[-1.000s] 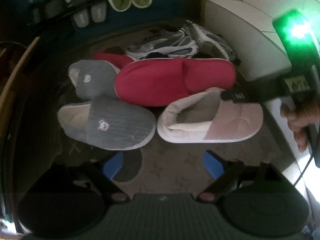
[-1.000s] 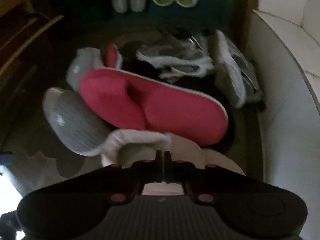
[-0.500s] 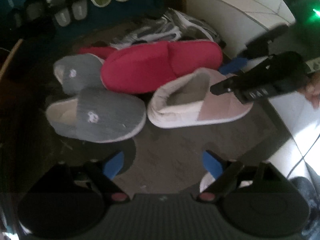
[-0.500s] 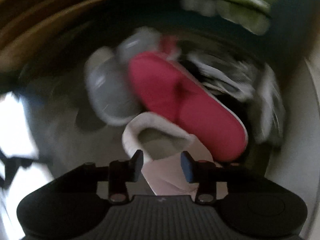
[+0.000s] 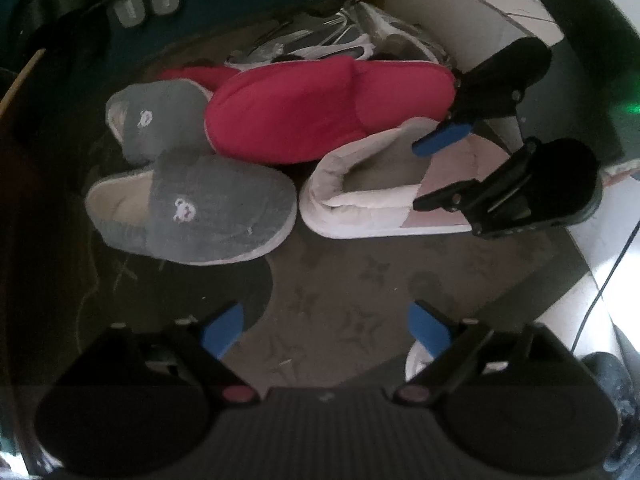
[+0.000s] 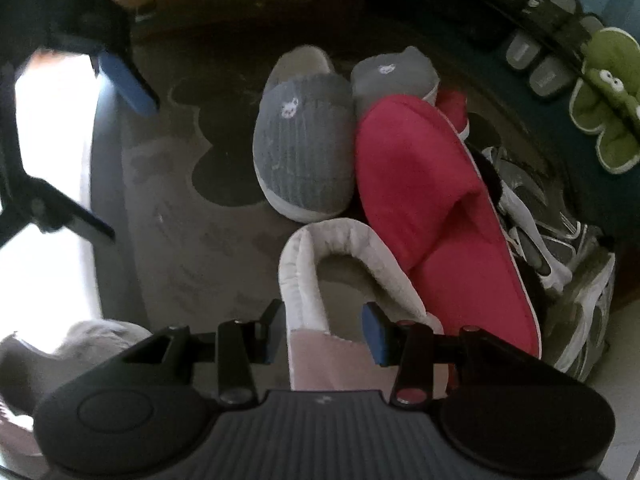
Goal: Organize scattered shoes
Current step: 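Close the right tool on the pink-and-white slipper's heel and lift it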
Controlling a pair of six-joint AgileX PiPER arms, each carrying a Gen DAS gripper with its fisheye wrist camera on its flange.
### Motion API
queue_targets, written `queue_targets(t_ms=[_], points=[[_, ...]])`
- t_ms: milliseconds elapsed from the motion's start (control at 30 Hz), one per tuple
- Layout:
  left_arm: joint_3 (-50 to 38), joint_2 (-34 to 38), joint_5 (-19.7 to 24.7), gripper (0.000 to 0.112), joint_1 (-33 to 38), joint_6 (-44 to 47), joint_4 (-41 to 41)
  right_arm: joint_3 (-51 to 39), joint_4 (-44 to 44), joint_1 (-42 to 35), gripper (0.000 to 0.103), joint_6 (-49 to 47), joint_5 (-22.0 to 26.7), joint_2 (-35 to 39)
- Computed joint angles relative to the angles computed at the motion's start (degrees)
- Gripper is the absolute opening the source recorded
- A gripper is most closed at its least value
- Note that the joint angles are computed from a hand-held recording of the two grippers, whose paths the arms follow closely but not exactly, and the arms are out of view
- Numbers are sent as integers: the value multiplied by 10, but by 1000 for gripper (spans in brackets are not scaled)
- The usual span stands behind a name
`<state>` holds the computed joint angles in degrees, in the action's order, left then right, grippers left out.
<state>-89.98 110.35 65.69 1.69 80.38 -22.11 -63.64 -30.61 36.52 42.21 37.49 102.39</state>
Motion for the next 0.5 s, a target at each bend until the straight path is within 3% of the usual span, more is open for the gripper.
queue_targets(t_ms=[67, 133, 200, 333, 467, 500], points=[[8, 0, -17, 91, -2, 1, 8, 3, 14, -4, 42, 0, -8, 13], [7, 3, -16, 91, -2, -2, 12, -14, -21, 11, 41, 25, 13, 41], [6, 5, -14, 91, -1, -3, 13, -34, -5, 11, 24, 11, 27, 56], [11, 5, -17, 91, 1, 0, 20, -70, 60, -1, 15, -40, 47, 71], [11, 3, -15, 91, 5, 0, 22, -53, 80, -12, 10, -2, 30, 51], [11, 2, -13, 91, 5, 1, 22, -34, 92, -21, 10, 27, 6, 33]])
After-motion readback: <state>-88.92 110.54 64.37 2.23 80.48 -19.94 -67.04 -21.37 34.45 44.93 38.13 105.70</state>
